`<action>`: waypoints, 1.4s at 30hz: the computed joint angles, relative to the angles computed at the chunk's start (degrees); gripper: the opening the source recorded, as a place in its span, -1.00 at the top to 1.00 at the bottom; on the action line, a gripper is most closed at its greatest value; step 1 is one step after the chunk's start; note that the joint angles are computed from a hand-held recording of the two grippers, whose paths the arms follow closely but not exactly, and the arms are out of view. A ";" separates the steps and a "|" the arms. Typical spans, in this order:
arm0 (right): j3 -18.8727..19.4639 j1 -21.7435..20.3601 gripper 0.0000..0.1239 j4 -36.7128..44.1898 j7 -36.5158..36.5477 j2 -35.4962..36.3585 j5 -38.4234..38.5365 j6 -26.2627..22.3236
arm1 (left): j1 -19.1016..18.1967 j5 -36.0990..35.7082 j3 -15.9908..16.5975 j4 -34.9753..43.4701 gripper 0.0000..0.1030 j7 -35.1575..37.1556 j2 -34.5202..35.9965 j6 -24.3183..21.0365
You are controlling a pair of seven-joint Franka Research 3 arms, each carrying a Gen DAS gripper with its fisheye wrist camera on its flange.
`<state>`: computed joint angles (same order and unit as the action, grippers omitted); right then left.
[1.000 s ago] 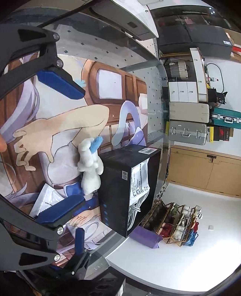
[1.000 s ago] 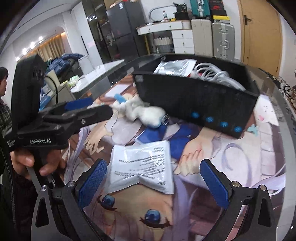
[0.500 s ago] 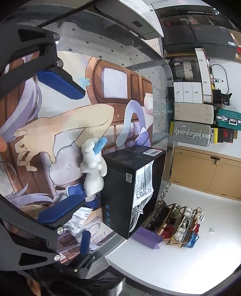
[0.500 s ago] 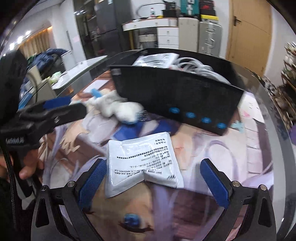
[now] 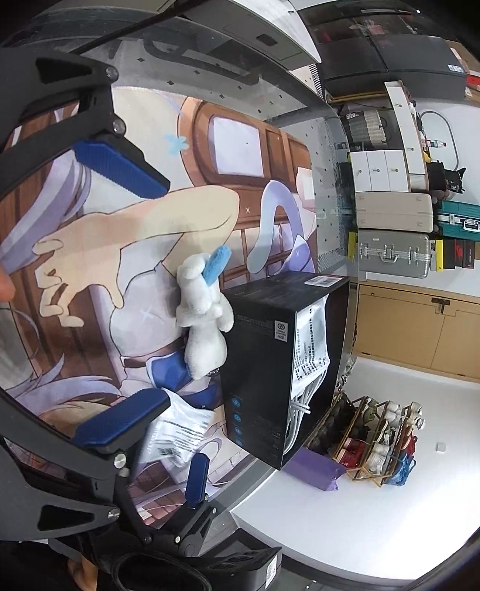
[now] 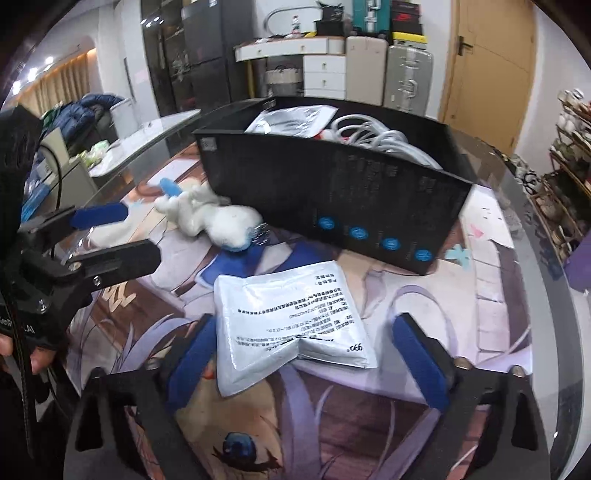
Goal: Organize soft objects
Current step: 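Grasp the white packet with the right tool while the left tool grasps the plush toy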
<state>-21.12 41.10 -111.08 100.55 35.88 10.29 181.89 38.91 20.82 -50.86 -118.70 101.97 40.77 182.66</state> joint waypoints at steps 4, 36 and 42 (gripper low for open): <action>-0.01 -0.22 -0.08 -2.45 -1.32 -1.32 0.58 2.48 | 1.23 -0.37 -1.39 0.31 -1.00 0.91 0.93 -1.31; 24.65 -24.58 0.37 -13.59 -16.80 -10.84 11.40 16.70 | -25.98 -8.99 21.07 7.60 -1.00 -2.57 -6.15 -4.70; 25.23 -25.65 0.37 -13.94 -16.16 -11.02 11.01 16.88 | -33.20 -9.96 28.18 10.08 -1.00 -5.21 -6.60 -7.80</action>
<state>4.11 15.45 -125.01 84.39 24.86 21.30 198.78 5.71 10.86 -22.68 -108.62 96.77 34.17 174.85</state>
